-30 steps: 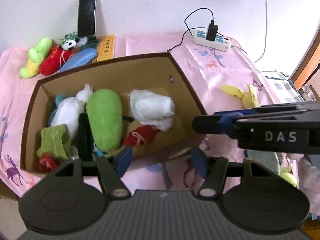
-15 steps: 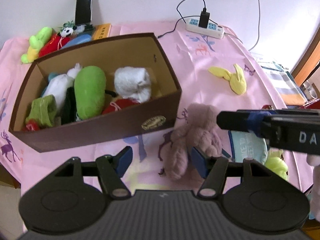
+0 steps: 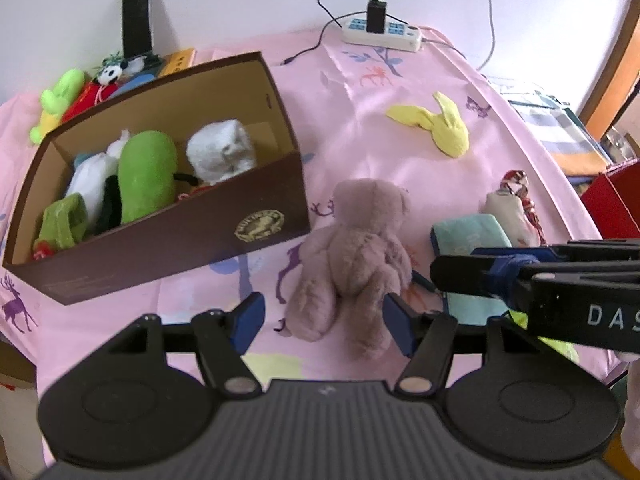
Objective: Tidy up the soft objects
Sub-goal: 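Grasp the pink teddy bear by its body with the right gripper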
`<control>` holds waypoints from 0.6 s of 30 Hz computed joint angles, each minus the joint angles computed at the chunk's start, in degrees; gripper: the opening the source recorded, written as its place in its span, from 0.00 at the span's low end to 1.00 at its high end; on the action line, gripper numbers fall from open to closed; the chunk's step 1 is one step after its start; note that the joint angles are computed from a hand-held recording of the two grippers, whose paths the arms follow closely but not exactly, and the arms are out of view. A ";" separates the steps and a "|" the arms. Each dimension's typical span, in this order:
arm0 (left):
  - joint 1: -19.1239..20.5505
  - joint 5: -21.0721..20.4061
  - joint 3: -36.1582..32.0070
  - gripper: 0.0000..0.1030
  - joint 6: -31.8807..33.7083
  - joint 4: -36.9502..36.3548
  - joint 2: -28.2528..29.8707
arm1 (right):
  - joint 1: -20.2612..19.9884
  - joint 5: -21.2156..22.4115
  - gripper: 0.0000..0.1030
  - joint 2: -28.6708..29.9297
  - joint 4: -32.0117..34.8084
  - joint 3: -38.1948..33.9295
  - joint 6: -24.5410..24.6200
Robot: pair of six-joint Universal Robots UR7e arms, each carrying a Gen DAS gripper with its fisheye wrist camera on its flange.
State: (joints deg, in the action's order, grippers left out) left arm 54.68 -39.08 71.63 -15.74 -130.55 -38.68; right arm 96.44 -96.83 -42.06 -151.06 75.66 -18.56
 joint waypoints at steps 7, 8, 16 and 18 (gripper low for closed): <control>-0.14 -0.16 -1.32 0.64 1.11 1.50 1.53 | -1.07 -0.41 0.15 -1.10 -0.75 1.85 2.68; -0.10 -0.29 -1.53 0.64 1.30 1.61 1.78 | -1.23 -0.42 0.15 -1.23 -0.84 2.04 2.96; 0.83 -3.10 -0.94 0.64 3.88 -0.63 2.52 | -2.61 0.09 0.15 -1.82 -2.16 3.71 4.24; 1.29 -4.56 -0.01 0.65 4.42 -1.73 2.23 | -3.08 0.66 0.15 -1.98 -2.31 4.24 4.79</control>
State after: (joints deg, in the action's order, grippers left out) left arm 55.97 -43.64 71.62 -11.31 -132.29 -36.45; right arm 93.36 -96.17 -44.04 -153.38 79.90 -13.77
